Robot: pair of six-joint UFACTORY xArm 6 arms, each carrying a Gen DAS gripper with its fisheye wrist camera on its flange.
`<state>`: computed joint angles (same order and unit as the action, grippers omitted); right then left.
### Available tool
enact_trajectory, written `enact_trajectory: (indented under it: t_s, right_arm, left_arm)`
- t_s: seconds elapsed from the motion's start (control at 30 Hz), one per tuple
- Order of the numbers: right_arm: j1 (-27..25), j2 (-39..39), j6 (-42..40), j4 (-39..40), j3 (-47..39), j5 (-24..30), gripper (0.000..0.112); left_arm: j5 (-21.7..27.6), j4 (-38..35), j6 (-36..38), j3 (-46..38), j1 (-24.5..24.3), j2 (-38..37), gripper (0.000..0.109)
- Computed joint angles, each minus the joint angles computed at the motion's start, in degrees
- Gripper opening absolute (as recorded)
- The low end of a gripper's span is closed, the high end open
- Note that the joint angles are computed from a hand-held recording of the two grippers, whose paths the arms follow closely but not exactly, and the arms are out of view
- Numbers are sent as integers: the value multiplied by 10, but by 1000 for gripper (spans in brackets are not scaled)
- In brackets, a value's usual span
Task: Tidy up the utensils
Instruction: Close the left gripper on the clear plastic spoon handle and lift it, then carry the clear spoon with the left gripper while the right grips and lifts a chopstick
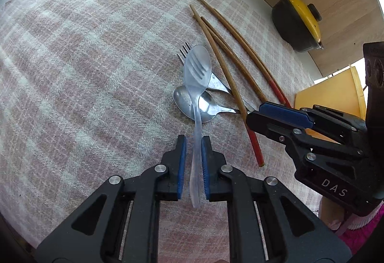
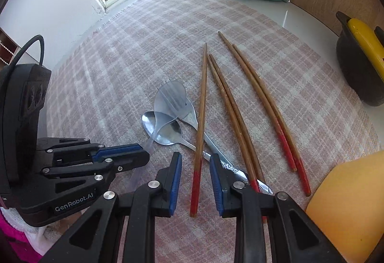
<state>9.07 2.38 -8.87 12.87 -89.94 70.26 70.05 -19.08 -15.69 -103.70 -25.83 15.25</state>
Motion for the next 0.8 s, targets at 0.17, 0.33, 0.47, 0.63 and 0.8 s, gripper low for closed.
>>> enact_trajectory:
  t_s: [0.17, 0.33, 0.47, 0.63, 0.8]
  right_arm:
    - [11, 54, 13, -19, -60, 18, 24]
    - [11, 94, 25, -31, -115, 38, 24]
    - [8, 119, 26, -25, -151, 55, 24]
    - [11, 154, 32, -23, -194, 75, 23]
    - [13, 197, 45, -20, -249, 94, 23]
  left_arm:
    - [18, 4, 3, -45, -2, 31, 16]
    - [15, 24, 8, -57, -6, 40, 9]
    - [3, 13, 15, -32, 5, 23, 7]
    - [7, -8, 28, -19, 18, 12, 6]
    - [3, -29, 37, 10, 25, -8, 5]
